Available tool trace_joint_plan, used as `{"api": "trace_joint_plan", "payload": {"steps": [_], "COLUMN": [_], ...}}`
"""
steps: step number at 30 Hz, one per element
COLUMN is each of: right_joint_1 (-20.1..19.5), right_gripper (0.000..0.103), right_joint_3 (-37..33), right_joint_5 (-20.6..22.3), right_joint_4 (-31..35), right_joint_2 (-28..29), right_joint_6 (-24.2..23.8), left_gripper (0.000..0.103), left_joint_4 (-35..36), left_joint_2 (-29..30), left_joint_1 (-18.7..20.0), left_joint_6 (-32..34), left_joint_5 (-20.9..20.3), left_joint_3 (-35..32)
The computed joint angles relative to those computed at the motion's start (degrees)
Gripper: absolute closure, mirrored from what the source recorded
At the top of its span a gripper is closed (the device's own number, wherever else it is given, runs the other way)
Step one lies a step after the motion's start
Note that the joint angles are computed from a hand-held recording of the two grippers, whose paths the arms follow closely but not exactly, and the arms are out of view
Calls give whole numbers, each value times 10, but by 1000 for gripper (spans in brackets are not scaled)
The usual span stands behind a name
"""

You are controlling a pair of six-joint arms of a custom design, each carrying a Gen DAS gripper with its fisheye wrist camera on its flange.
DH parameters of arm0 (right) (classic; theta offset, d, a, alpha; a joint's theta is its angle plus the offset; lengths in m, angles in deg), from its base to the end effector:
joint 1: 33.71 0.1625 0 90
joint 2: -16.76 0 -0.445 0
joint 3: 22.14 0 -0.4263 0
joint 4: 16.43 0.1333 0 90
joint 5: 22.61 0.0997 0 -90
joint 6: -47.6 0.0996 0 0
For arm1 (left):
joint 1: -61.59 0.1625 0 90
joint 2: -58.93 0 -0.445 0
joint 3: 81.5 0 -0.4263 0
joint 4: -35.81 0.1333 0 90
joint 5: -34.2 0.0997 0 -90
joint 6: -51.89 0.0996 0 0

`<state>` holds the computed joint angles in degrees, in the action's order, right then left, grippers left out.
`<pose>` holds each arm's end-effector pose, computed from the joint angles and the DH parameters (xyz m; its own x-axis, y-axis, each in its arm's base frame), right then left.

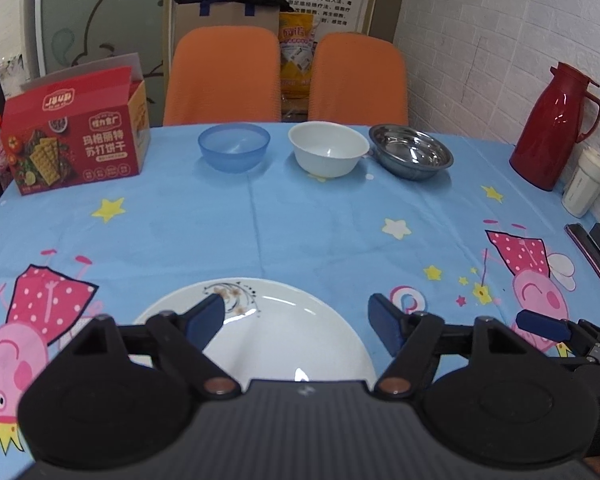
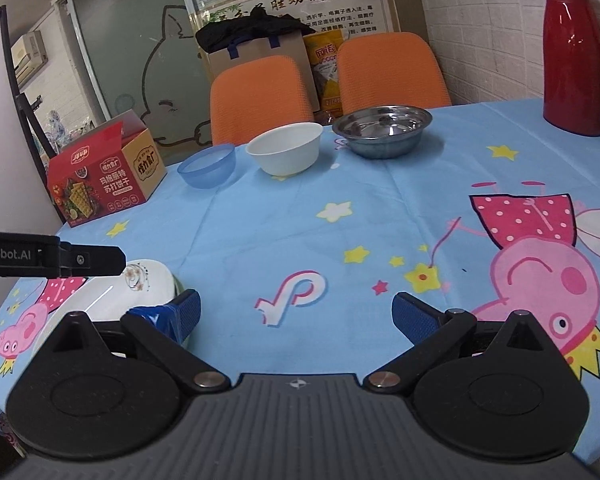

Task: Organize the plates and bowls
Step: 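Move the left gripper toward the steel bowl rim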

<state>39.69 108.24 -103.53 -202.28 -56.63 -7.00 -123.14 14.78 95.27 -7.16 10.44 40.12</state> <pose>0.0003 -0.5206 0.2174 -0.7459 -0.4998 0.4402 -0.6656 0.5849 -0.4636 -0.2953 -0.4665 0.0019 -0.7627 -0.2592 -0.5926 0.3284 0.6341 -0.7001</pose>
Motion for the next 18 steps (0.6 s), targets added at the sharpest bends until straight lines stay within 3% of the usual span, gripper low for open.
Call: {"api": "trace_joint_plan", "payload": {"steps": [6, 11, 15, 18], "right_joint_1": [-13, -13, -5, 9], "right_gripper": [13, 13, 13, 13], "right_joint_3": [-29, -69, -120, -169], "right_joint_5": [8, 12, 12, 6], "right_joint_4": [19, 39, 59, 79], "right_joint_2": [-3, 5, 22, 46], "right_joint_6": [3, 1, -1, -11], "left_gripper": [31, 31, 31, 32], "left_joint_4": [9, -19, -71, -134], "left_joint_2": [27, 41, 55, 77], "left_joint_1": [16, 36, 63, 91], "left_joint_6": [37, 105, 217, 348], "left_joint_5": [-14, -26, -41, -59], "left_joint_3": [-46, -83, -136, -202]}}
